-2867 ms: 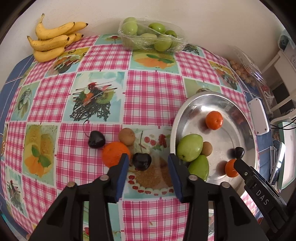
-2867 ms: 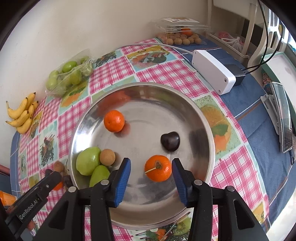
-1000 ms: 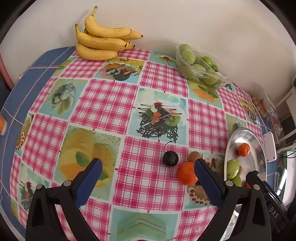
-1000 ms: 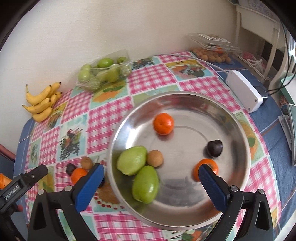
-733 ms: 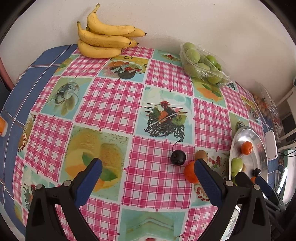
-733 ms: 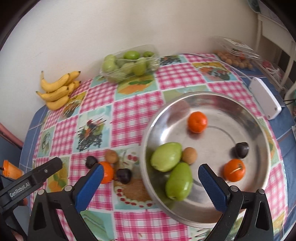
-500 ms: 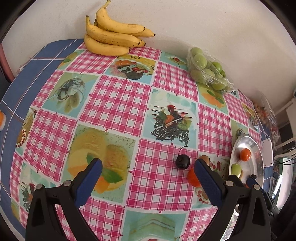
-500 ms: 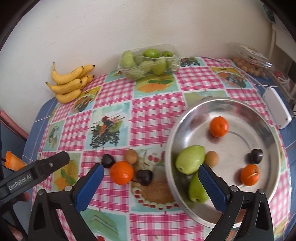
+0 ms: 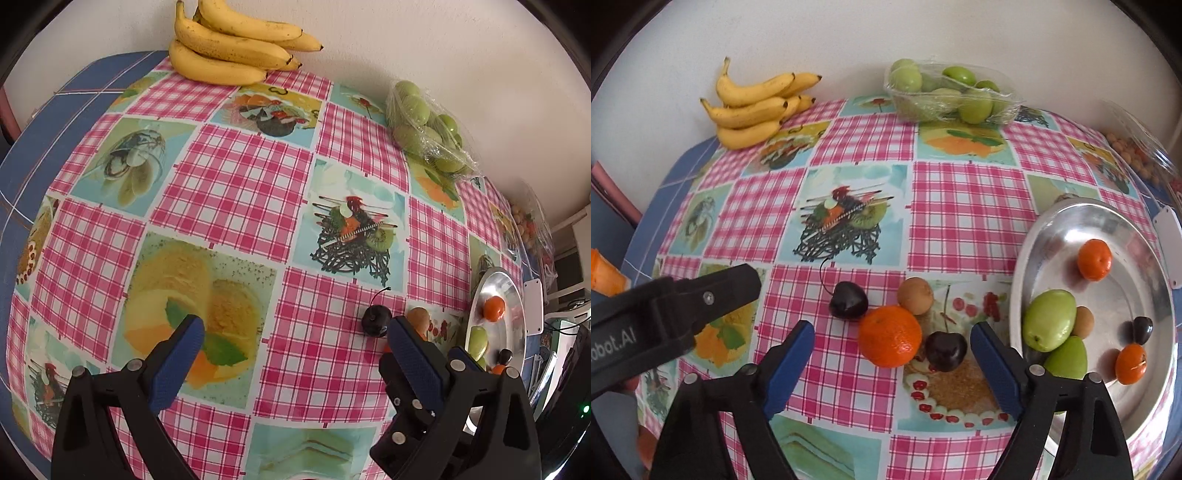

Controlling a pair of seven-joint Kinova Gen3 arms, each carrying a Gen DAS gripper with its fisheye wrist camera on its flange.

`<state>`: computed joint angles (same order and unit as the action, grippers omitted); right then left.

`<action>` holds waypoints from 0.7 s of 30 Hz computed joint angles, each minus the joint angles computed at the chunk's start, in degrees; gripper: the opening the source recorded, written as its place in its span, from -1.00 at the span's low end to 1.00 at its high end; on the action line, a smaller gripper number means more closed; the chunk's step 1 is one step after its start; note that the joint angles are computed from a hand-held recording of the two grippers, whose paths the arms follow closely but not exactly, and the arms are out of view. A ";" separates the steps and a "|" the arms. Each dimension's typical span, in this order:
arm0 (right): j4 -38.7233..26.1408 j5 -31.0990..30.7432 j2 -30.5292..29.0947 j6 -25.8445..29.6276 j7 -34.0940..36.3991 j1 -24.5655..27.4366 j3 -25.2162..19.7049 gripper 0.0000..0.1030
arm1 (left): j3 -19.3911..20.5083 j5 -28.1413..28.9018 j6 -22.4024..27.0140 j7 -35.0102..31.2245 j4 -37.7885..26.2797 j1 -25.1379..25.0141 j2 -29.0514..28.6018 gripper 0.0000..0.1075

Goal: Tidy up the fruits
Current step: 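Grasp a dark plum with the left gripper while the right gripper grasps the tangerine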

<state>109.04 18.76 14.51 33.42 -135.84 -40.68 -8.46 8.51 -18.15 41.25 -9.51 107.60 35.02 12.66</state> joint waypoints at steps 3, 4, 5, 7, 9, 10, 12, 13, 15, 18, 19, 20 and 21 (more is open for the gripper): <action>-0.70 1.27 1.08 1.23 -0.19 -1.04 0.17 0.54 | 0.24 1.81 -1.00 -1.87 0.27 -1.14 0.86 0.85; -0.84 1.80 1.38 1.64 -0.49 -1.40 0.36 0.48 | 0.24 2.51 -2.02 -2.48 0.66 -1.48 0.95 0.85; -0.87 1.87 1.59 1.71 -0.41 -1.38 0.36 0.44 | 0.28 3.42 -2.33 -3.20 0.72 -1.84 1.20 0.85; -0.87 1.43 1.83 1.62 0.23 -0.97 0.23 0.35 | 0.33 5.48 -3.68 -4.54 1.41 -2.59 1.31 0.85; -1.09 2.98 2.08 2.41 -0.75 -2.04 0.88 0.30 | 0.28 7.10 -5.15 -5.68 2.05 -3.10 1.41 0.85; -1.23 3.29 2.17 2.75 -0.77 -2.18 0.88 0.29 | 0.20 7.63 -5.50 -6.13 2.18 -3.18 1.54 0.85; -1.31 3.29 2.29 2.90 -0.78 -2.05 0.82 0.29 | -0.26 7.49 -5.21 -6.05 1.86 -2.57 1.89 0.85; -1.40 3.39 2.36 2.97 -0.84 -2.09 0.81 0.29 | -0.43 7.33 -4.91 -6.01 1.60 -2.27 2.09 0.85; -1.47 3.79 2.45 3.09 -0.69 -2.20 0.79 0.26 | -0.63 7.29 -4.72 -6.15 1.19 -1.99 2.51 0.85; -1.74 5.03 2.59 3.74 -0.71 -2.81 0.90 0.18 | -1.00 7.14 -4.51 -6.03 0.94 -1.63 2.56 0.85; -1.55 4.85 2.43 3.28 -0.44 -2.53 0.75 0.18 | -1.16 6.90 -4.37 -5.86 0.83 -1.48 2.56 0.85; -1.37 4.68 2.27 2.85 -0.16 -2.29 0.64 0.18 | -1.33 6.52 -4.14 -5.48 0.72 -1.21 2.52 0.85; -1.29 4.77 2.14 2.59 -0.05 -2.29 0.62 0.18 | -1.49 6.09 -3.95 -5.05 0.56 -0.95 2.54 0.85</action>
<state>107.74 23.53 16.66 36.02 -135.89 -42.97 -7.84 7.02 -12.06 37.30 -14.56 108.16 34.07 15.20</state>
